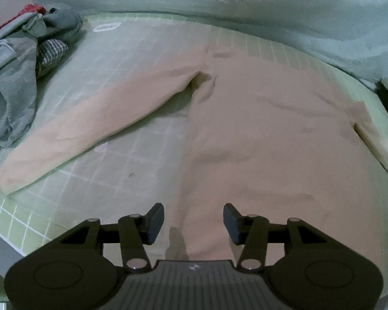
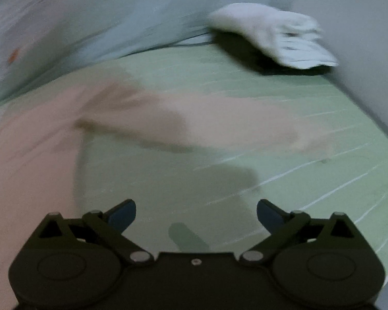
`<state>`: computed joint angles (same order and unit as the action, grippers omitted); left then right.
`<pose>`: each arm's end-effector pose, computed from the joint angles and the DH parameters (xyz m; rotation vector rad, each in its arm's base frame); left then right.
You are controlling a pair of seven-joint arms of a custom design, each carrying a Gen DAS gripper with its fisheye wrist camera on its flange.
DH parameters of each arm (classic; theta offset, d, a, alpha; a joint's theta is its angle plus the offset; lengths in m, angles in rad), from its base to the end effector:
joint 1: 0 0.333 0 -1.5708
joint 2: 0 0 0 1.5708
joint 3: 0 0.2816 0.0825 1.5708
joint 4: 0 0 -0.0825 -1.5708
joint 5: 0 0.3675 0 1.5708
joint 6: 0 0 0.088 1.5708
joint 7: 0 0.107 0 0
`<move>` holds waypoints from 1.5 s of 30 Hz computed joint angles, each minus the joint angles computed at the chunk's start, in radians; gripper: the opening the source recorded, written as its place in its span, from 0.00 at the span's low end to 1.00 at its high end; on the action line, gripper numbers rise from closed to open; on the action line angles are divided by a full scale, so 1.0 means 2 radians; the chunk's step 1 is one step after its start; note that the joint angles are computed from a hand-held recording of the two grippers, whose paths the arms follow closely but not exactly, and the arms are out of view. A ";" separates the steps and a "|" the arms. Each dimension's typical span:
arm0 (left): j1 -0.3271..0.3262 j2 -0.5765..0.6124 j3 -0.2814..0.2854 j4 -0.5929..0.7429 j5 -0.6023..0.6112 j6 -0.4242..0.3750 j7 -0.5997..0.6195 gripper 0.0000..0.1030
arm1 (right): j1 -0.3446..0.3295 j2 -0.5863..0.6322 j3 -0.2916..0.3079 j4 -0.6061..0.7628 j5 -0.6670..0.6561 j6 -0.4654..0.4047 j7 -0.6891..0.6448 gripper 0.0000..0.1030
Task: Fold clothes
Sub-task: 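Grasp the sleeve cuff near the towel with the right gripper and straighten it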
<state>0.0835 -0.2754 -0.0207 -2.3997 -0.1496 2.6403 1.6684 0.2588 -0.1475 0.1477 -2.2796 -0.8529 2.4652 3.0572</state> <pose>0.4868 0.0342 0.4535 -2.0220 1.8724 -0.5765 0.4705 0.2051 0.4242 -1.3599 2.2432 -0.8144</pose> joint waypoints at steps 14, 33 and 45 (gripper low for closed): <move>-0.020 -0.019 -0.046 -0.011 0.076 -0.020 -0.141 0.52 | -0.094 -0.011 -0.053 -0.056 -0.067 0.081 0.058 0.52; 0.032 0.012 -0.001 0.014 0.101 -0.003 -0.157 0.63 | -0.035 -0.015 0.015 -0.008 -0.028 -0.120 0.054 0.88; 0.121 0.108 0.038 0.083 0.154 0.003 -0.203 0.74 | 0.092 0.103 0.024 0.148 0.023 -0.185 -0.017 0.97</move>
<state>0.3253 -0.0594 0.0557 -2.2341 0.1579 2.6473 1.2616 0.4421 0.0575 0.1953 -1.9831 -0.8065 2.0955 3.0224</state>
